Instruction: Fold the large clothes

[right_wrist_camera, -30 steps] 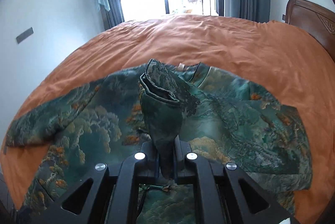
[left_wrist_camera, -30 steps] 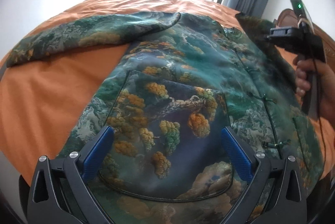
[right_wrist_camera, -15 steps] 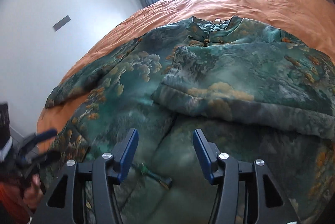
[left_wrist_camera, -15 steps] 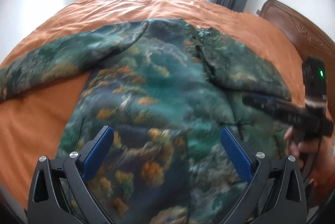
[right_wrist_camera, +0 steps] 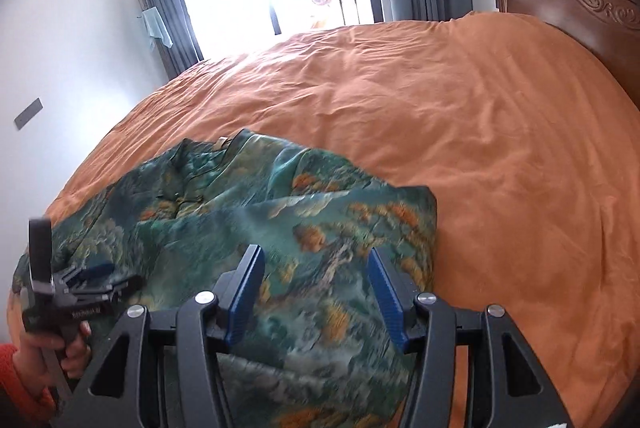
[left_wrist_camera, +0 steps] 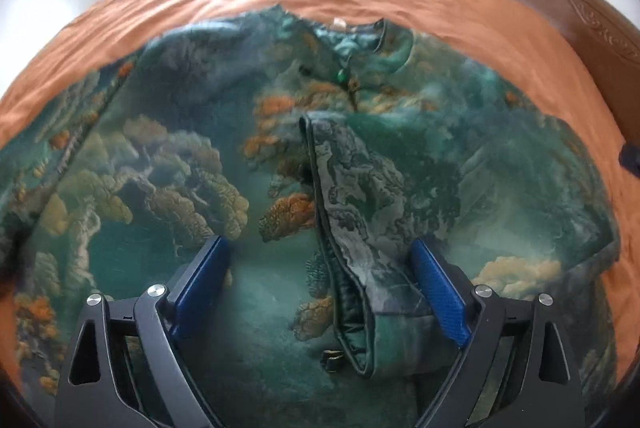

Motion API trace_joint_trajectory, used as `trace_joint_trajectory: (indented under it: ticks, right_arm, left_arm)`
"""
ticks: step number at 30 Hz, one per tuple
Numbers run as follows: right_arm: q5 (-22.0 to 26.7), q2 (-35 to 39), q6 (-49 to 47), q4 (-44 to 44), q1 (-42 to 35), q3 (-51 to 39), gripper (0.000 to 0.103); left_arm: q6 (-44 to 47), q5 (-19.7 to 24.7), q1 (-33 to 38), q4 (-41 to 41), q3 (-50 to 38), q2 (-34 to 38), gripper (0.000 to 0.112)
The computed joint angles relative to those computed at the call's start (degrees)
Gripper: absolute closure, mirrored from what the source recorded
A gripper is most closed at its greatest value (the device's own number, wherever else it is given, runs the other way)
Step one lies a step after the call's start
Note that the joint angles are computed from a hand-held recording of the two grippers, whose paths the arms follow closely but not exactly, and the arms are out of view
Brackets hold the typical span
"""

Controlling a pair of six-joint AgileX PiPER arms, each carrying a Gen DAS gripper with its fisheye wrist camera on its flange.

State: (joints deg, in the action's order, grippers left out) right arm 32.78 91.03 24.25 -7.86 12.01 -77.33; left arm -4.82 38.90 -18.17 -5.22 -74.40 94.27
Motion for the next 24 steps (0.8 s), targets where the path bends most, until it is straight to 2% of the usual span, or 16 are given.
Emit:
trace_joint_trajectory:
  ticks: [2,5,7,8,10,13,17,18,20,22,24]
  right_arm:
    - [0.8,5.9,-5.5,5.0,-2.1,-5.1,0.048]
    - [4.4,15.0,-9.7,10.8,-4.4,-12.5,0.048]
    - [9.4,21.3,-8.2,8.8,-3.8,-18.2,0.048]
    - [10.0,22.4,-6.9,6.8,-3.0,-18.5,0.048]
    - [9.0,21.3,-3.6,2.4,-1.5,-16.8,0.048]
    - [9.6,17.1,-5.2,3.5,-1.2,-13.6,0.048]
    - [8.5,5.6,-11.2,7.5,0.2,-2.6,0.048]
    - [7.2,2.8,-10.1,6.4,1.4,0.9,0.048]
    - [7.5,-0.9,-10.5,6.3,3.1,5.4,0.048]
    - [8.2,-0.7,-9.6,5.2,3.9,7.2,0.048]
    - [7.0,0.4,-9.2,6.3,3.3,8.8,0.049]
  left_arm:
    - [1.8,-4.8,0.5,-2.4,4.1,-1.1,0.016]
    - [1.3,-7.1,-0.2,-1.3,5.8,-1.4,0.014]
    - [1.0,-8.1,-0.3,-0.6,6.6,-1.5,0.013]
    - [0.6,-8.3,-0.4,-0.2,6.8,-1.6,0.013]
    - [-0.3,-9.1,-0.8,0.9,7.6,-1.9,0.013]
    - [-1.1,-10.6,-1.3,1.6,8.0,-1.6,0.012]
    - [-1.2,-12.0,-1.5,1.5,9.2,-1.9,0.012]
    - [-1.0,-12.2,-1.4,1.3,9.6,-2.3,0.012]
    - [-0.9,-12.5,-1.4,1.1,10.1,-2.5,0.012]
    - [-0.9,-12.9,-1.5,1.1,10.5,-2.6,0.011]
    - [-0.6,-13.0,-1.3,1.3,10.5,-2.3,0.010]
